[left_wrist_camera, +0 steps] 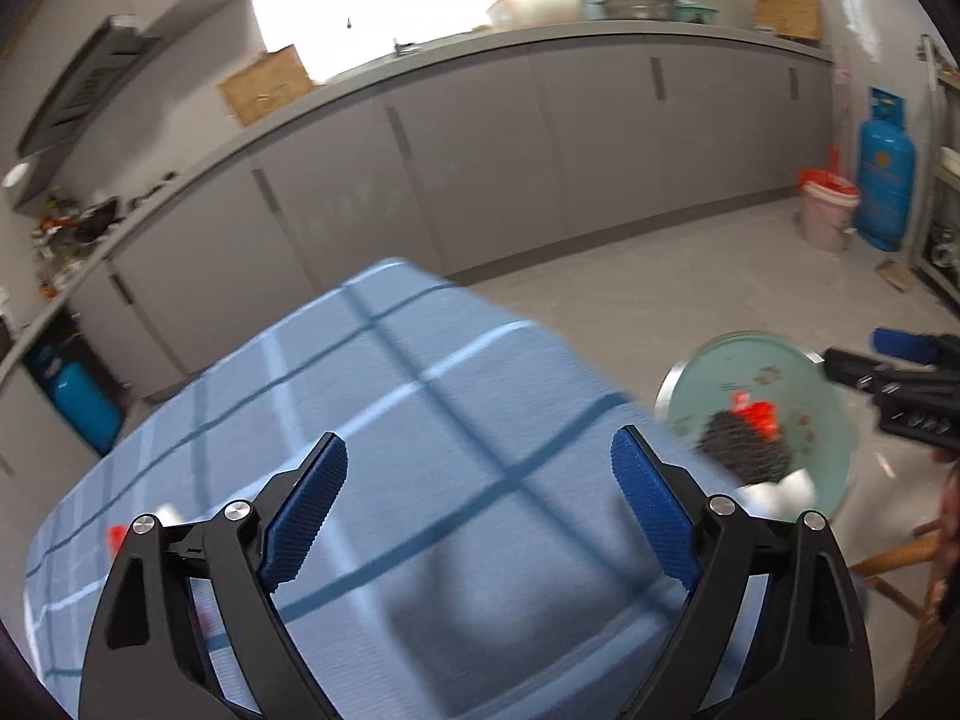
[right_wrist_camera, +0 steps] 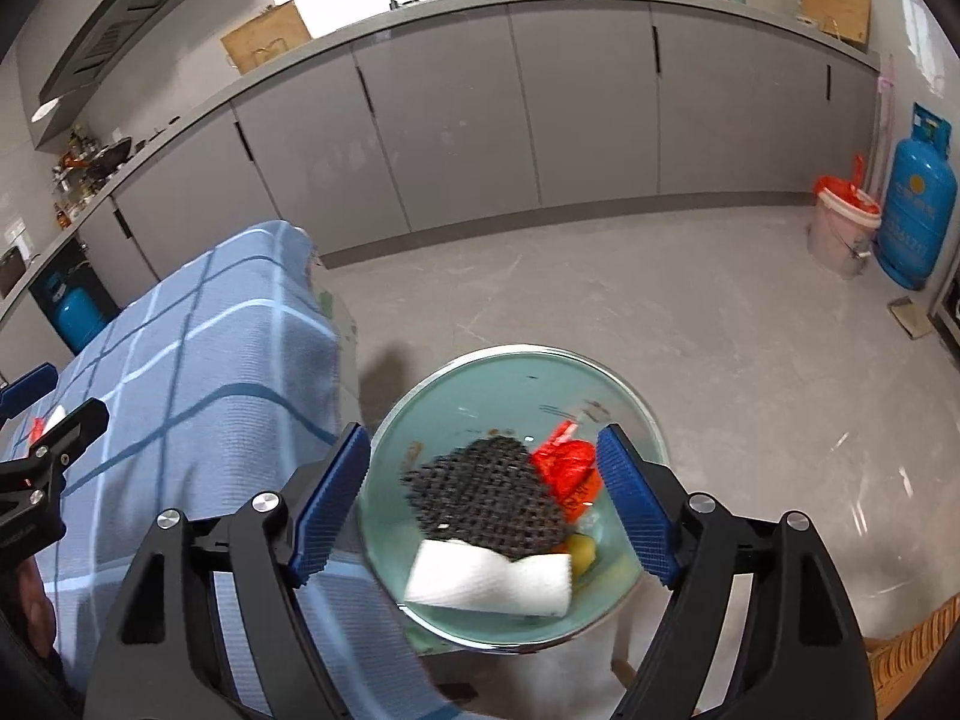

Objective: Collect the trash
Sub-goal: 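Grasp the red plastic bag with the left gripper while the right gripper grasps the white sponge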

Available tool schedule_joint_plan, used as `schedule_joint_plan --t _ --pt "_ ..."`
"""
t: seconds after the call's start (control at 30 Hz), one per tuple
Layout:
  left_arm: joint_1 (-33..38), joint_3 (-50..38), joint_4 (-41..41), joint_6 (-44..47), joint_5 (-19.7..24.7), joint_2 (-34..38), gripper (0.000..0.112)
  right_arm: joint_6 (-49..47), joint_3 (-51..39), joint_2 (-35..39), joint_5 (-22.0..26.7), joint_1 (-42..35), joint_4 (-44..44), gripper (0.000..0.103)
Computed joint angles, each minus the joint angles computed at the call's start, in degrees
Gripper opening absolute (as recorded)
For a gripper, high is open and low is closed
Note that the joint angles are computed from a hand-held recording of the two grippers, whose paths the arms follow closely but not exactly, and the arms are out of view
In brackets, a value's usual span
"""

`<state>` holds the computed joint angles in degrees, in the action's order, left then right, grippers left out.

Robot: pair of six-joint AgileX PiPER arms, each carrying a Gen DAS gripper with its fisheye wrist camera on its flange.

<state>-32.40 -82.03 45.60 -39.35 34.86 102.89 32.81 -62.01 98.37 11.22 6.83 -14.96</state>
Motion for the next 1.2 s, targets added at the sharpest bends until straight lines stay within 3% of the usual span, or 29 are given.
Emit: schedule_joint_plan --t 0.23,0.4,0.57,0.87,0.93,0.97,1.0,1.07,1.2 --pt "7.06 8.12 10.75 -10.2 3.97 -6.41 0.089 2.1 -4.49 0.61 2.37 7.03 -2.34 0.08" --pt "15.48 10.93 12.64 -12.3 5.32 -8.99 0.092 3.16 -8.06 1.51 4.33 12.08 -3.76 0.084" --pt "23.05 10.04 7.29 -8.51 4.57 -7.74 0.092 3.17 -11.88 3.5 6.4 16.59 -4.29 0.084" --pt "28.58 11.48 -5.6 1.09 -0.05 -6.15 0.091 -1.09 -20.21 8.76 10.46 22.73 -0.49 0.084" --pt "30.06 12.44 -8.24 3.61 -1.46 -6.74 0.078 -2.93 -21.95 9.84 11.09 23.61 1.2 0.084" --pt "30.69 12.63 -9.87 5.16 -1.92 -6.83 0.059 -3.79 -23.63 10.89 11.61 24.21 1.85 0.084" --pt "32.04 12.63 -13.79 8.95 -2.4 -6.97 0.048 -4.59 -25.15 11.79 12.08 24.74 2.44 0.084" --pt "35.36 13.03 -23.01 17.6 -3.33 -7.55 0.038 -5.98 -28.36 13.68 13.28 25.66 3.49 0.085" --pt "38.99 14.85 -27.46 22.62 -4.85 -9.88 0.029 -8.07 -35.9 17.93 16.22 27.63 4.83 0.085"
